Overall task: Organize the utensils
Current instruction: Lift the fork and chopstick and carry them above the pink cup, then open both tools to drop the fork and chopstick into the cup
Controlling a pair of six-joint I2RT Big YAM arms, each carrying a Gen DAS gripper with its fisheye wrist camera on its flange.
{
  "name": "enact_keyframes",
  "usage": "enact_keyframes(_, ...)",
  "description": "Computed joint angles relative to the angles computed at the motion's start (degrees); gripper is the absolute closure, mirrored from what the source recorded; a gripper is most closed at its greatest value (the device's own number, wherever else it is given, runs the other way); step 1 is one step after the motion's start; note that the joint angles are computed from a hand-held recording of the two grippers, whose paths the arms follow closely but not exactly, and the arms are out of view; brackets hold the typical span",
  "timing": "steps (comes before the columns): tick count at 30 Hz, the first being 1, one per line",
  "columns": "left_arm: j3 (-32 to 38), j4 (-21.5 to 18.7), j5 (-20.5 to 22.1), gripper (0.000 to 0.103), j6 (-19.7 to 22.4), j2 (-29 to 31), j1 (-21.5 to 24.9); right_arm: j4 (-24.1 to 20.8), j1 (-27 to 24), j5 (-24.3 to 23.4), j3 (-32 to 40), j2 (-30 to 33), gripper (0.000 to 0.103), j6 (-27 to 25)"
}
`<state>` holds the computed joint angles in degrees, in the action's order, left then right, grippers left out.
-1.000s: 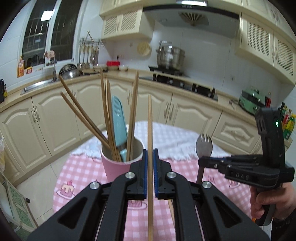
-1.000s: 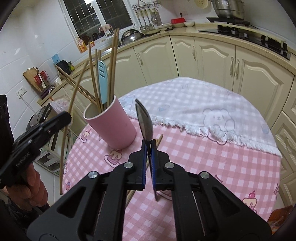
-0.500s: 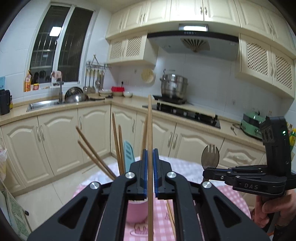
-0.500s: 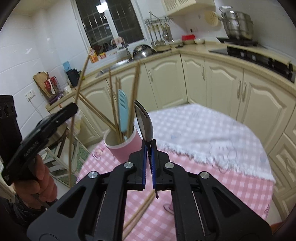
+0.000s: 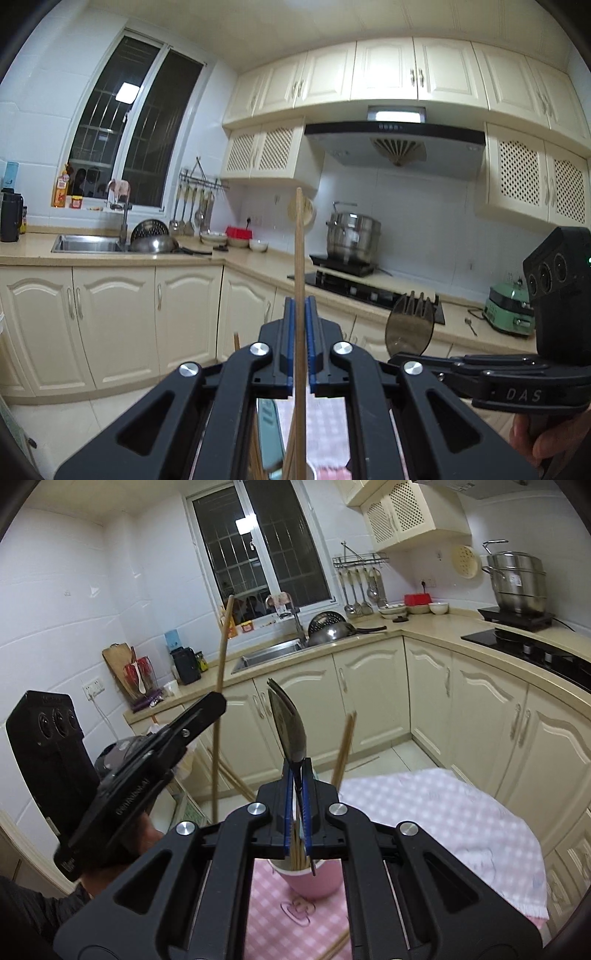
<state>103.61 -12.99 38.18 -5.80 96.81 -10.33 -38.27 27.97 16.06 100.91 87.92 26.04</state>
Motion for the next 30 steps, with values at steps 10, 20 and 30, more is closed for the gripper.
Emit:
enact_keyframes(10, 2.5, 1.77, -2.96, 0.098, -1.72, 3.73, -1.37, -0.99, -1.63, -4.14, 5.27, 4.52, 0.098, 0.04)
enact_keyframes(20, 2.31, 2.57, -4.04, 0.098, -1.41, 6.23, -1.9, -1.59, -2.99, -7.07, 6.17, 6.92, 0.098, 1.98)
enact_keyframes(30, -0.24, 0.22, -6.57, 0.051, 0.73, 6.16, -1.09, -4.5, -4.28, -9.09, 4.87, 8.35, 0.085, 6.8)
